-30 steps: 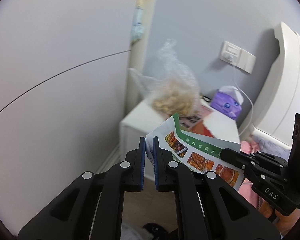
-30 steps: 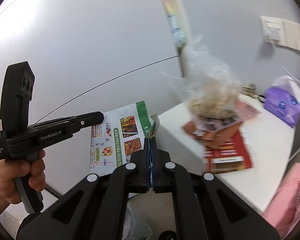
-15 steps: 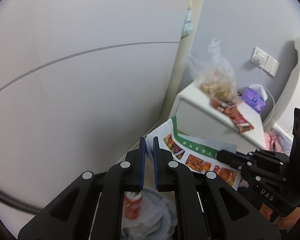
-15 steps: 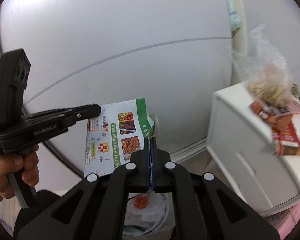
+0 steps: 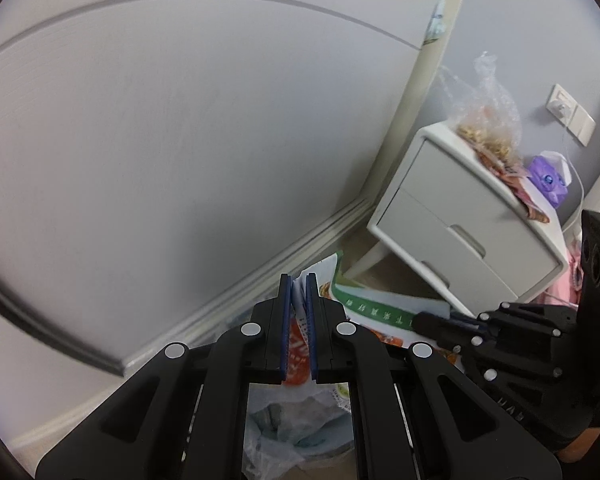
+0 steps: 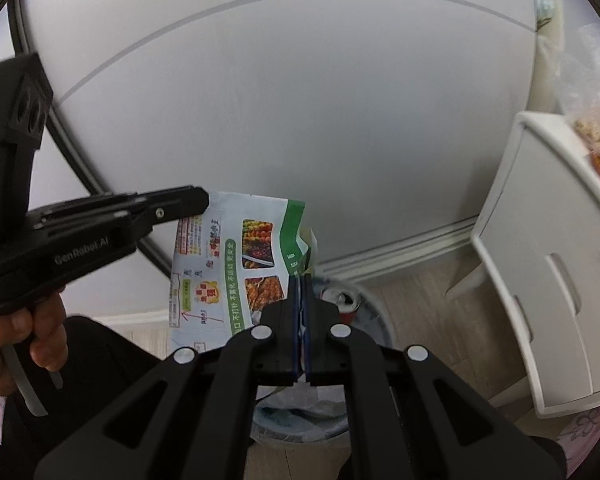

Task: Collect trash
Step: 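Lift the flyer with the right gripper and carry it over the bin, then open the right gripper to drop the green-edged flyer into the bin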

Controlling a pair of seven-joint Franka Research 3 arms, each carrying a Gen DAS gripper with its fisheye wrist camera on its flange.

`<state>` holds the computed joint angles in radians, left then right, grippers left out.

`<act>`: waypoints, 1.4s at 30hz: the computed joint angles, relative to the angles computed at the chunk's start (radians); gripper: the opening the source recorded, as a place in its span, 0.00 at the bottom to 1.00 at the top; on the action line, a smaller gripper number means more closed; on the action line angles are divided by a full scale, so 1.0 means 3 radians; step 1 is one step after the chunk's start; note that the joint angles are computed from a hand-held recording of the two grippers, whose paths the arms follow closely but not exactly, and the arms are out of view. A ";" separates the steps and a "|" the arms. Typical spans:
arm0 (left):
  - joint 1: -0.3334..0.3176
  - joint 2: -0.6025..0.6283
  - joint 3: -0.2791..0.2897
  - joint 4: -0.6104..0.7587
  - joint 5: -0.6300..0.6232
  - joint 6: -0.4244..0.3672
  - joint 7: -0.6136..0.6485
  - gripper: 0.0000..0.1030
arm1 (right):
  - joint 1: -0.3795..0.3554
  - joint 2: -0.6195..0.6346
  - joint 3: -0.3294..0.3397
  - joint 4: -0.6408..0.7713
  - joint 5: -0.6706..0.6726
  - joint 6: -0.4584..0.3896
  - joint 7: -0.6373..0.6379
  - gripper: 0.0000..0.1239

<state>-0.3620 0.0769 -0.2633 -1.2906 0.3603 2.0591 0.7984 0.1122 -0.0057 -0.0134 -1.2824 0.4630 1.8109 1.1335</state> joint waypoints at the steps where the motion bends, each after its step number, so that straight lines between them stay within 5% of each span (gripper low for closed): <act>1: 0.0010 -0.0031 0.0006 -0.0064 -0.0021 0.0016 -0.0016 0.06 | 0.0011 -0.0017 0.0011 -0.0051 -0.0028 -0.0016 -0.0018 0.03; 15: 0.0116 -0.0384 -0.0011 -0.1022 -0.0277 0.0134 -0.0280 0.06 | 0.0116 0.0080 0.0076 -0.0311 -0.0287 -0.0226 -0.0075 0.03; 37: 0.0148 -0.0298 -0.0020 -0.1073 -0.0368 0.0132 -0.0133 0.06 | 0.0242 0.0207 0.0132 -0.0418 -0.0591 -0.0215 -0.0044 0.03; 38: 0.0140 -0.0290 -0.0027 -0.1058 -0.0320 0.0098 -0.0142 0.16 | 0.0248 0.0194 0.0133 -0.0441 -0.0628 -0.0180 -0.0036 0.09; 39: 0.0131 -0.0280 -0.0035 -0.1039 -0.0252 0.0058 -0.0165 0.28 | 0.0251 0.0178 0.0132 -0.0467 -0.0659 -0.0137 -0.0024 0.32; 40: 0.0123 -0.0278 -0.0040 -0.1031 -0.0187 0.0036 -0.0204 0.57 | 0.0250 0.0158 0.0129 -0.0492 -0.0673 -0.0090 -0.0016 0.48; 41: 0.0114 -0.0284 -0.0046 -0.1031 -0.0089 0.0024 -0.0258 0.70 | 0.0246 0.0145 0.0125 -0.0498 -0.0669 -0.0071 -0.0014 0.74; 42: 0.0111 -0.0287 -0.0045 -0.1030 -0.0042 0.0014 -0.0279 0.72 | 0.0243 0.0125 0.0121 -0.0520 -0.0658 -0.0023 -0.0016 0.78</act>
<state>-0.3286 -0.0092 -0.2767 -1.5996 0.3476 2.0634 0.7148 0.1850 0.0319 0.0231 -1.4385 0.2657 1.8039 1.1287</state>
